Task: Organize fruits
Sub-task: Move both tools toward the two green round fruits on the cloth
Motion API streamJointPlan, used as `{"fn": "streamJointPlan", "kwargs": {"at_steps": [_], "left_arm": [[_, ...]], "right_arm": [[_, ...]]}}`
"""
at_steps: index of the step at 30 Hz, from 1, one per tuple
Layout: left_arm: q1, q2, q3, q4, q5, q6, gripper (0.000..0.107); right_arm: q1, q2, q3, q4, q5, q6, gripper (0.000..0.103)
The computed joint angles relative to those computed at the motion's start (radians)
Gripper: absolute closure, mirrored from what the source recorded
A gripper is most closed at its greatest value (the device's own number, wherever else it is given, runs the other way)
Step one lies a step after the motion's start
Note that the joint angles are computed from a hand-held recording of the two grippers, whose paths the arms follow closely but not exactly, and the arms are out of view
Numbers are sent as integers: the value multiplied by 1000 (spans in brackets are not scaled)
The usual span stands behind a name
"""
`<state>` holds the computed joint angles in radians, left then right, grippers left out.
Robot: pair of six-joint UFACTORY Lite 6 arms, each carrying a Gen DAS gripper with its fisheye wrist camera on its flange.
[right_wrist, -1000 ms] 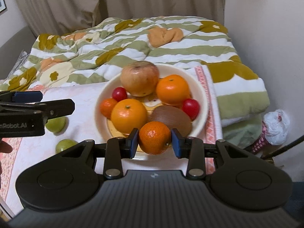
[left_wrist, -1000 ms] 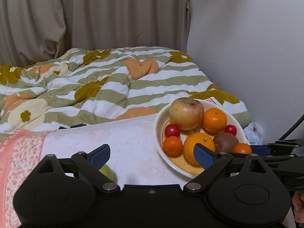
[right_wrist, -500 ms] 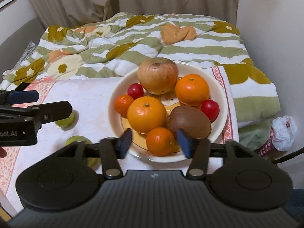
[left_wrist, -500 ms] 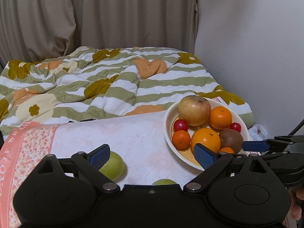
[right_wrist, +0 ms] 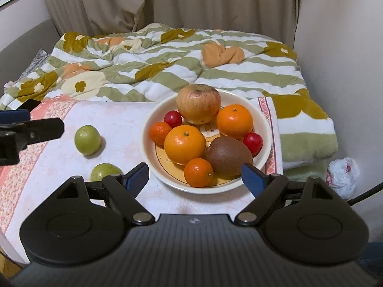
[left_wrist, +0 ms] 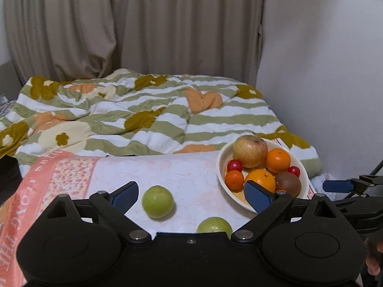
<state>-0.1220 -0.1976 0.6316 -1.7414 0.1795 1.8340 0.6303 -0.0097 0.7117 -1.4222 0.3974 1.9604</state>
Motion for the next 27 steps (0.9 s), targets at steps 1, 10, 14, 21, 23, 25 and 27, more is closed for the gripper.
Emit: {"fn": "streamJointPlan", "kwargs": {"at_steps": [1, 10, 14, 21, 23, 25, 27], "left_arm": [[13, -32, -16, 54, 4, -56, 10], [147, -263, -98, 554, 48, -497, 6], [234, -254, -69, 593, 104, -448, 6], [395, -75, 57, 498, 250, -188, 5], [429, 13, 120, 520, 302, -172, 5], [455, 91, 181, 540, 352, -153, 5], [467, 173, 248, 555, 380, -125, 5]], "right_arm": [[11, -18, -4, 37, 10, -33, 3], [124, -168, -9, 292, 91, -242, 0], [200, -167, 16, 303, 169, -227, 0], [301, -74, 111, 342, 270, -164, 0], [325, -20, 159, 359, 305, -143, 0], [342, 40, 212, 384, 332, -130, 0], [357, 100, 262, 396, 350, -97, 0]]}}
